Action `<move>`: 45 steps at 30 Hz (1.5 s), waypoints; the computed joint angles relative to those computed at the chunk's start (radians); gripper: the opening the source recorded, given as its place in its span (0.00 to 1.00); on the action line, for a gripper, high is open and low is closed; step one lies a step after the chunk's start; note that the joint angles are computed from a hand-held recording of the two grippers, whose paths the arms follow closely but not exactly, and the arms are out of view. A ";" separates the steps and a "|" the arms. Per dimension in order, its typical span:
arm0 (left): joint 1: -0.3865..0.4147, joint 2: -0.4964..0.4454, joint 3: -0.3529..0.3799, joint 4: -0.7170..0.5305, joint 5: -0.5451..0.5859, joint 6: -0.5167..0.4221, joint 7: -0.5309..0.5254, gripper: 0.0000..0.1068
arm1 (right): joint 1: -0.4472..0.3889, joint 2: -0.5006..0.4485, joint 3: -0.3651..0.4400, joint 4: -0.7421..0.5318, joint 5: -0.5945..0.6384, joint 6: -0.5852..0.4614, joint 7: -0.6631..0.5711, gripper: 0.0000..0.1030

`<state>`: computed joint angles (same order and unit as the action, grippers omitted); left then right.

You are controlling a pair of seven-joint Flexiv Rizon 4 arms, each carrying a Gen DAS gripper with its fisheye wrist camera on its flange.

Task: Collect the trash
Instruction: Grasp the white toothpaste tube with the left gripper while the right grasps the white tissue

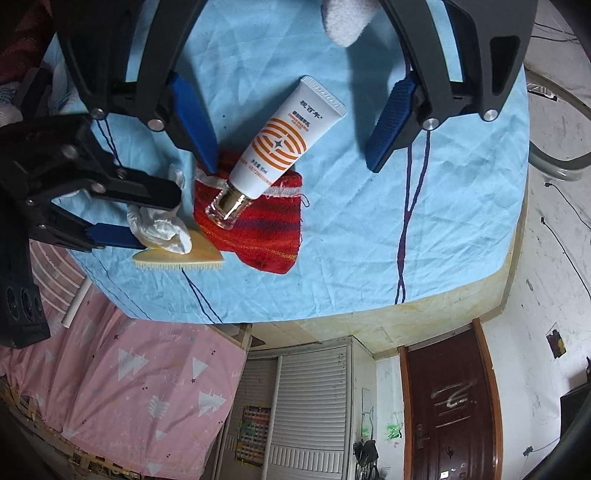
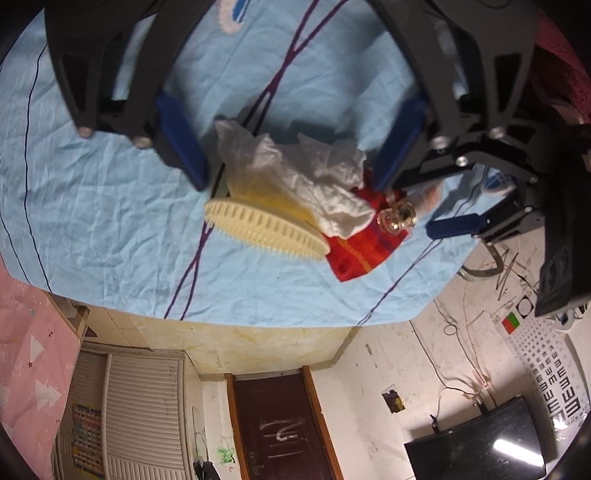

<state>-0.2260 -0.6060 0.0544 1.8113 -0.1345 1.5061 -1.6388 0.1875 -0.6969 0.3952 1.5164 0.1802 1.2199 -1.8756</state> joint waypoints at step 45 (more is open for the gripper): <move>-0.176 0.074 0.118 0.069 0.038 -0.004 -0.170 0.13 | -0.227 0.140 0.133 0.097 0.433 0.013 -0.441 0.31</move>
<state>-0.4020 -0.5321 0.1721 1.8803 -0.0964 1.5017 -1.8086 -0.0391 -0.5572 0.5283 1.6132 0.6129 1.2334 -2.3163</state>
